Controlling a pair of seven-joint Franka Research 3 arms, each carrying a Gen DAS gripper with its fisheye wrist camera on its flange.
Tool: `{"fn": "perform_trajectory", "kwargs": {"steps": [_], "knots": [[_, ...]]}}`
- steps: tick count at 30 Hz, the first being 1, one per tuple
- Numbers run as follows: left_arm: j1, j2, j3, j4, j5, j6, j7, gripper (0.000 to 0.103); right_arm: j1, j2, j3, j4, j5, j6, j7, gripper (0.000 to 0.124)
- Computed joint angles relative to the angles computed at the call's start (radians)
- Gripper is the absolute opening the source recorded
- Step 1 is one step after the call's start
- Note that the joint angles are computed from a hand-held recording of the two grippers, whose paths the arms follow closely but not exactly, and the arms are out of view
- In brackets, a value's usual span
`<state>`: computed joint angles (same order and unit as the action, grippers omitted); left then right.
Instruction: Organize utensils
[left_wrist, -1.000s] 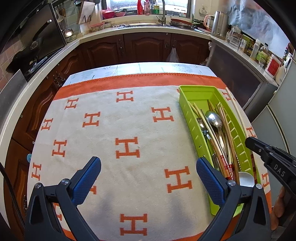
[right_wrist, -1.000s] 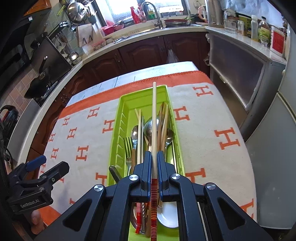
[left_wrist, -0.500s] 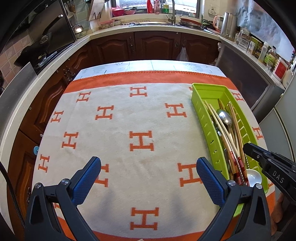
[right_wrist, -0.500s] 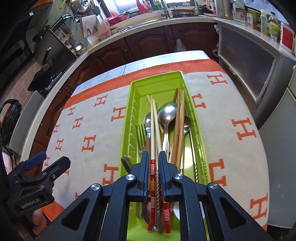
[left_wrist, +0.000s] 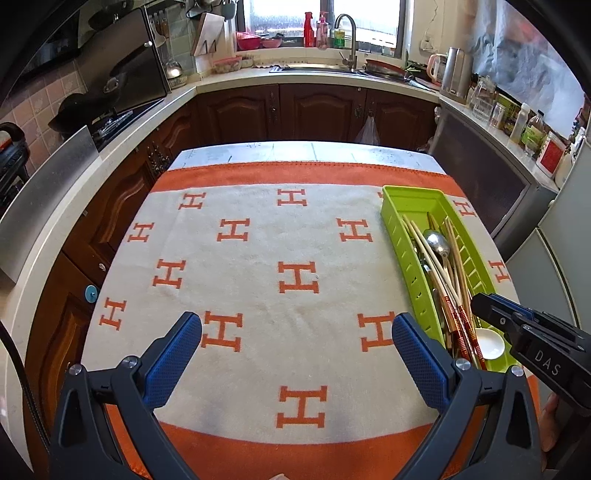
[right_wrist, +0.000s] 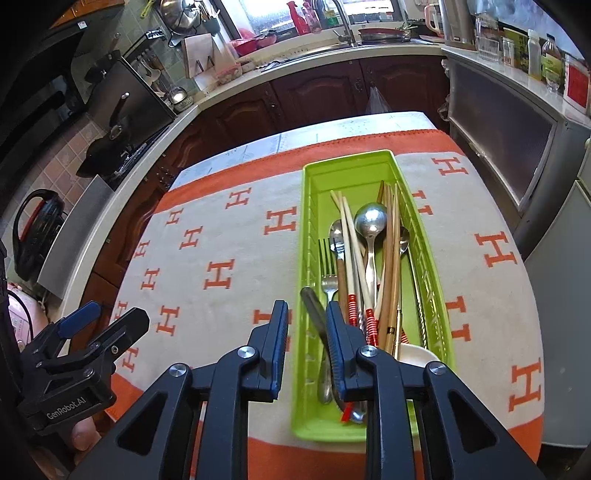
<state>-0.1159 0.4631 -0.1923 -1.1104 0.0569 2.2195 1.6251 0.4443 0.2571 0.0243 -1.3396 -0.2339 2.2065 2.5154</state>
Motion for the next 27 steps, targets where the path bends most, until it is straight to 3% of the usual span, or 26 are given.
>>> {"fn": "perform_trajectory", "kwargs": {"steps": [6,16,21,27], "knots": [[0.02,-0.079,0.0,-0.108,-0.01,0.043,0.012,0.102,0.023,-0.045,0.008,-0.037,-0.05,-0.005,0.055,0.036],[0.055,-0.179,0.0,-0.238,-0.066,0.09,0.033,0.102,0.05,-0.097,0.05,-0.073,-0.085,-0.025,0.103,0.036],[0.066,-0.226,0.001,-0.298,-0.096,0.125,0.051,0.102,0.07,-0.127,0.063,-0.069,-0.155,-0.043,0.153,0.047],[0.072,-0.273,0.007,-0.348,-0.127,0.152,0.061,0.102,0.092,-0.133,0.083,-0.032,-0.224,-0.088,0.173,0.05]]}}
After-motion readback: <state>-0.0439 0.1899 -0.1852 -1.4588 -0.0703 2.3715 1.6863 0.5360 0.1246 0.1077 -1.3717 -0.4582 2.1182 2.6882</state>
